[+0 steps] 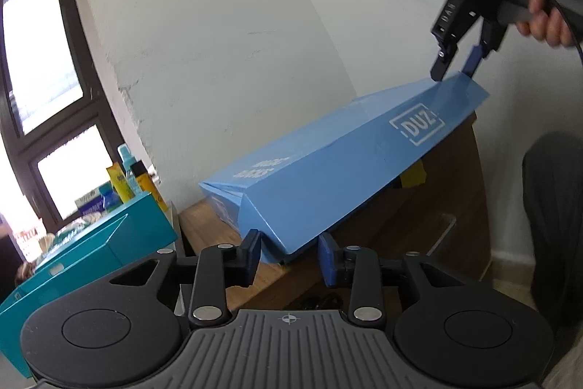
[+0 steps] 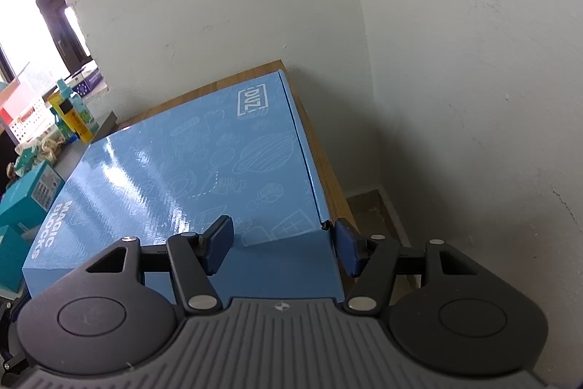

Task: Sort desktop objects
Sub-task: 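Press the lid corner down again with the right gripper fingertips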

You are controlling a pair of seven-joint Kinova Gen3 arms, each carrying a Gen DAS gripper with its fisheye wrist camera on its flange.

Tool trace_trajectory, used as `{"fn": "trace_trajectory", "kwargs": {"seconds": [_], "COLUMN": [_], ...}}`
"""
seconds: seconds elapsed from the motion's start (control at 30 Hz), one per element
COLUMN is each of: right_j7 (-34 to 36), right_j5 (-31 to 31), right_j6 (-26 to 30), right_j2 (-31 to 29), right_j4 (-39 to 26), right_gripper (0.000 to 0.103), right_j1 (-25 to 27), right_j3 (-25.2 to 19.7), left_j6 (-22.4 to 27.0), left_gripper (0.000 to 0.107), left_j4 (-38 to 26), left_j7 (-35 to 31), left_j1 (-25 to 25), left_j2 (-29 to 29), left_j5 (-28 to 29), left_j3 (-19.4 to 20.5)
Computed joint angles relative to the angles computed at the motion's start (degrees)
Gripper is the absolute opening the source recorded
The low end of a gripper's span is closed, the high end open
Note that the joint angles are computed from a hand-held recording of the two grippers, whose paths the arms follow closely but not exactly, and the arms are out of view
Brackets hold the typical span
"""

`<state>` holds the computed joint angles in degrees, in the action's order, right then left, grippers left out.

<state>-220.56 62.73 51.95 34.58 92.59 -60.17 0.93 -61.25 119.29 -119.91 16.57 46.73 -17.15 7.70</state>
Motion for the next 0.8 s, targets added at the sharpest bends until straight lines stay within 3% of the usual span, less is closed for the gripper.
{"fn": "trace_trajectory", "kwargs": {"seconds": [0.23, 0.4, 0.63, 0.8], "right_j7": [1.0, 1.7, 1.9, 1.9], "right_j5": [-0.7, -1.2, -1.3, -1.0], "right_j6": [0.1, 0.4, 0.2, 0.0], "right_j2": [-0.1, 0.0, 0.1, -0.2], "right_j4": [-0.3, -0.7, -0.8, -0.4], "right_gripper": [0.067, 0.067, 0.067, 0.067], "right_j1": [0.3, 0.2, 0.1, 0.1], "right_j3": [-0.1, -0.1, 0.2, 0.1], "left_j6": [-6.6, -8.4, -7.5, -2.5], "left_gripper": [0.039, 0.040, 0.032, 0.030], "left_j4": [-0.1, -1.2, -0.6, -0.2], "left_j7": [-4.2, -5.5, -1.4, 5.4], "left_j1": [1.1, 0.6, -1.8, -3.7], "left_j2": [3.1, 4.6, 3.3, -0.1], "left_j5": [0.7, -0.2, -4.0, -6.2], "left_j3": [-1.3, -1.5, 0.0, 1.7]}}
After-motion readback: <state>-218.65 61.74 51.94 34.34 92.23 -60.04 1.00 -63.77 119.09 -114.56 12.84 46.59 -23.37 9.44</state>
